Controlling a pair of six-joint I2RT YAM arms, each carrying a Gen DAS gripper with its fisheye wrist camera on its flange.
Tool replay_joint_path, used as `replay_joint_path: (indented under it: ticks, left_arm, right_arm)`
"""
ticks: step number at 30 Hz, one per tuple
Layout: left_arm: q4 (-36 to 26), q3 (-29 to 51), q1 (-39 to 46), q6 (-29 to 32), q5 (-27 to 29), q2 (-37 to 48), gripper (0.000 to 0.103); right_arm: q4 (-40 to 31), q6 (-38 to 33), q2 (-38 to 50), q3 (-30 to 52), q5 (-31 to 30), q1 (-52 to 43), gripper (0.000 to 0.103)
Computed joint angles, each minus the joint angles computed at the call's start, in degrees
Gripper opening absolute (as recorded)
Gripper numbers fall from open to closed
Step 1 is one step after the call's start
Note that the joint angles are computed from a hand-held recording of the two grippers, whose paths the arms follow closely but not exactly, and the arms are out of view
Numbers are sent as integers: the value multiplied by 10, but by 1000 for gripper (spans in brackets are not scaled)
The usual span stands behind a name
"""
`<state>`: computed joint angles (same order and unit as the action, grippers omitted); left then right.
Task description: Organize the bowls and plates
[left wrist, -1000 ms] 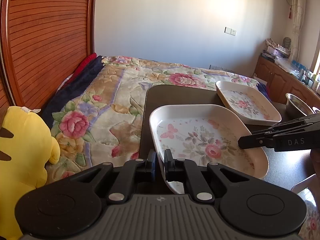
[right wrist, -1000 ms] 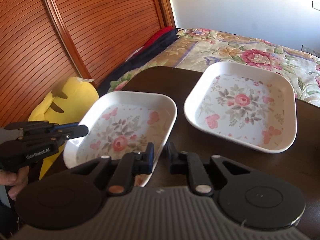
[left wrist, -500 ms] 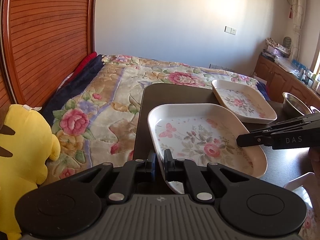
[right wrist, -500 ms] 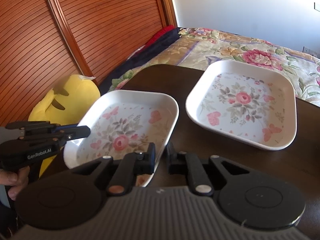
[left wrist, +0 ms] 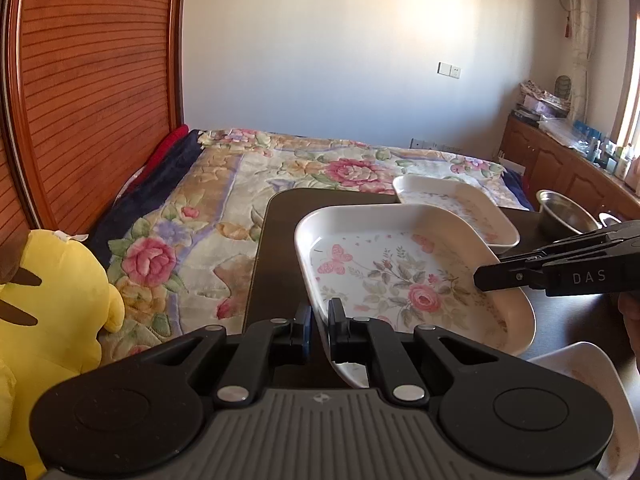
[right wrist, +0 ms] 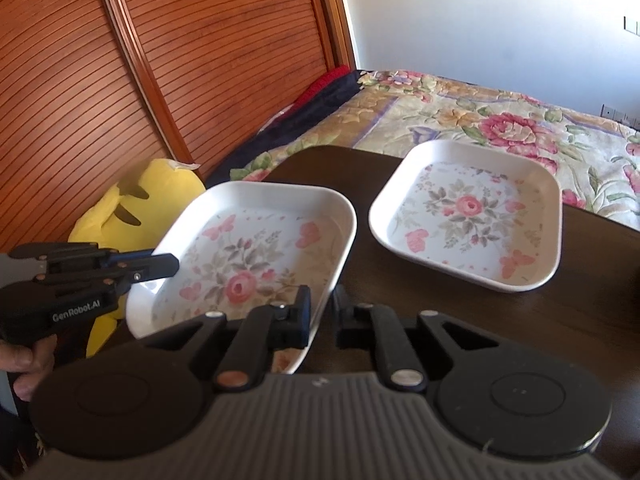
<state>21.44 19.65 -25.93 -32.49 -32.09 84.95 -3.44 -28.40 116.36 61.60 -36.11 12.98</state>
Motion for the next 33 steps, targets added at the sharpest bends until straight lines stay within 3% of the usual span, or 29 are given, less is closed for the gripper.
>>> replay_joint_path:
  ticks: [9,33]
  left_arm:
    - [-69,21,-85,-49,-59,-23,10]
    - [-211,119,-285,-197,-174,30,10]
  right_arm:
    - [-3,-26,-49,-45,-22,-35,12]
    - [-51,-133,-139,-132,-91,-183,13]
